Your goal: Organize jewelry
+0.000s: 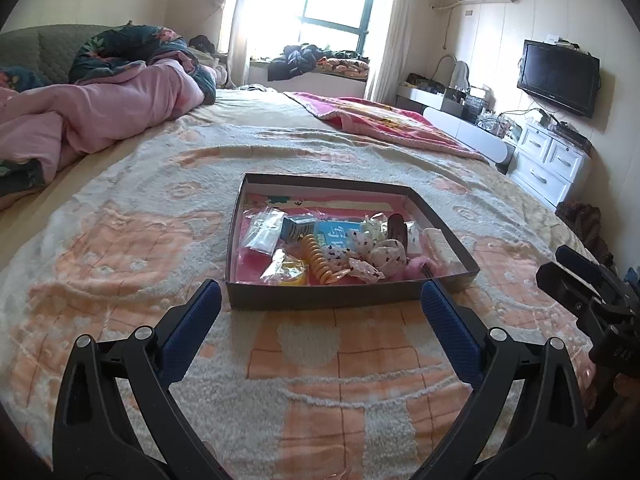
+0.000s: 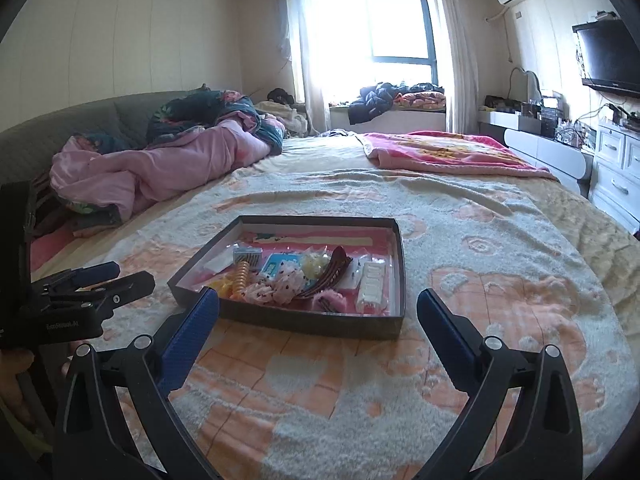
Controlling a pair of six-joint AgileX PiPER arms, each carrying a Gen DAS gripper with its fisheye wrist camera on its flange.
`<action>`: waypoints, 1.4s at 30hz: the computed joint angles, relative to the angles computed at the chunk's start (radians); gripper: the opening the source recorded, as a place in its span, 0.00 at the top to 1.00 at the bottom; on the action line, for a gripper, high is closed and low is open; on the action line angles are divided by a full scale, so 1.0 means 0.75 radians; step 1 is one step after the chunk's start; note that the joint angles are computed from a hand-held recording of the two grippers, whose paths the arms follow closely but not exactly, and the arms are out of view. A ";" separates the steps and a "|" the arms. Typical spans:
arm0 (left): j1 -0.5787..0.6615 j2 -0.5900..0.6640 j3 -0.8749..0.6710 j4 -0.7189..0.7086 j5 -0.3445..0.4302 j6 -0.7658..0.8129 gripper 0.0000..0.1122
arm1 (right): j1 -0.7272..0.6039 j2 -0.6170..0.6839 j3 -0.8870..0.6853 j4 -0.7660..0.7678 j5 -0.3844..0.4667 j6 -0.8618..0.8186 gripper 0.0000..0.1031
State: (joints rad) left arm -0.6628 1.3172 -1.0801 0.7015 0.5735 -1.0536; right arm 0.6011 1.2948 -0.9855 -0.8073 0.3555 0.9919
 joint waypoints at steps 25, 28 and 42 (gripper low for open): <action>-0.383 -0.180 0.279 0.514 0.309 -0.612 0.18 | 0.443 -0.166 0.422 -0.936 0.453 1.145 0.06; -0.400 -0.171 0.304 0.596 0.306 -0.699 0.18 | 0.448 -0.147 0.439 -0.990 0.461 1.218 0.06; -0.360 -0.096 0.306 0.607 0.220 -0.709 0.18 | 0.354 -0.090 0.451 -1.062 0.348 1.305 0.06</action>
State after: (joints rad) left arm -0.9330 1.2449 -0.8504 1.1569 0.7385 -1.5856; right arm 0.8668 1.2276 -0.6473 -1.6040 0.6167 1.9704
